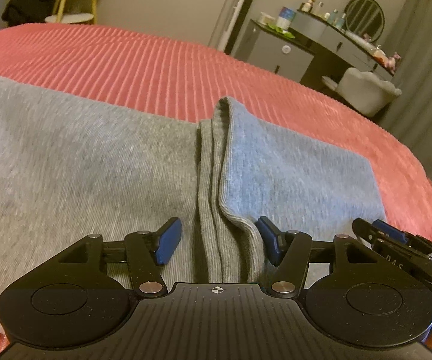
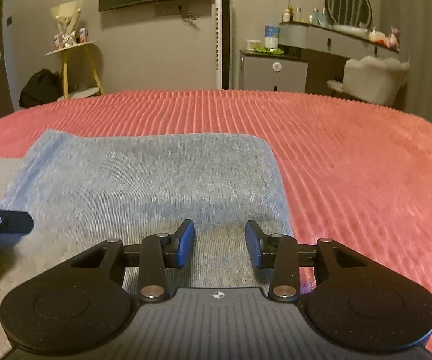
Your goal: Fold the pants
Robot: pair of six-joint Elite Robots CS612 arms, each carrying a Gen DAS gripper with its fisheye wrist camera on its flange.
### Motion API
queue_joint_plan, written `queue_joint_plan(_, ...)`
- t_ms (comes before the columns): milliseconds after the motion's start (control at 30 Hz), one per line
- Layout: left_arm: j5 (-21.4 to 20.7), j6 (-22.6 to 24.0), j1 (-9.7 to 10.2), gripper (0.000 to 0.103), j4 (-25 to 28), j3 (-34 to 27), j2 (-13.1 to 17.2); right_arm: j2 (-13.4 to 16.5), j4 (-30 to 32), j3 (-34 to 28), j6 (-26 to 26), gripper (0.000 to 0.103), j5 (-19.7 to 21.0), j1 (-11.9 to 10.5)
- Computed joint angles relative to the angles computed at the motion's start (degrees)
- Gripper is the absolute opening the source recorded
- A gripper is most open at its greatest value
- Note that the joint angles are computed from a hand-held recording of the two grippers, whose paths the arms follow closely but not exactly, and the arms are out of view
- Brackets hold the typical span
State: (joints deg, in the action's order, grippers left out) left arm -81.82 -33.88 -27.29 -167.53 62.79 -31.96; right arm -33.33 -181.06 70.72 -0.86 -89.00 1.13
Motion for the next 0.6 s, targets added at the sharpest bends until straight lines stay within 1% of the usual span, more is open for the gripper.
queue_joint_plan(67,-0.1,0.0,0.02,0.062,-0.3,0.3,-0.1,-0.1,0.0,0.1,-0.2,0.039,-0.2,0.1)
queue_joint_plan(200,-0.6,0.6,0.05,0.055,-1.2,0.6,-0.2,0.0,0.3,-0.2,0.1,0.040,-0.5,0.4)
queue_joint_plan(267,-0.6,0.9,0.04,0.055,-1.3,0.7,-0.2,-0.1,0.2,-0.1,-0.2,0.042,-0.8,0.5)
queue_joint_plan(333,-0.7,1.0,0.02,0.055,-1.1,0.7,-0.2,-0.2,0.2,0.1,-0.2,0.046,-0.9,0.5)
queue_joint_plan(400,-1.2,1.3,0.06,0.059,-0.9,0.5,-0.2,-0.4,0.2,0.3,0.0,0.049,-0.6,0.5)
queue_joint_plan(533,-0.1,3.3,-0.35,0.060,-0.5,0.4,-0.2,-0.6,0.3,0.6,-0.3,0.054,-0.9,0.6)
queue_joint_plan(600,0.0,3.3,-0.39,0.060,-0.5,0.3,-0.2,-0.6,0.4,0.5,-0.6,0.055,-1.0,0.6)
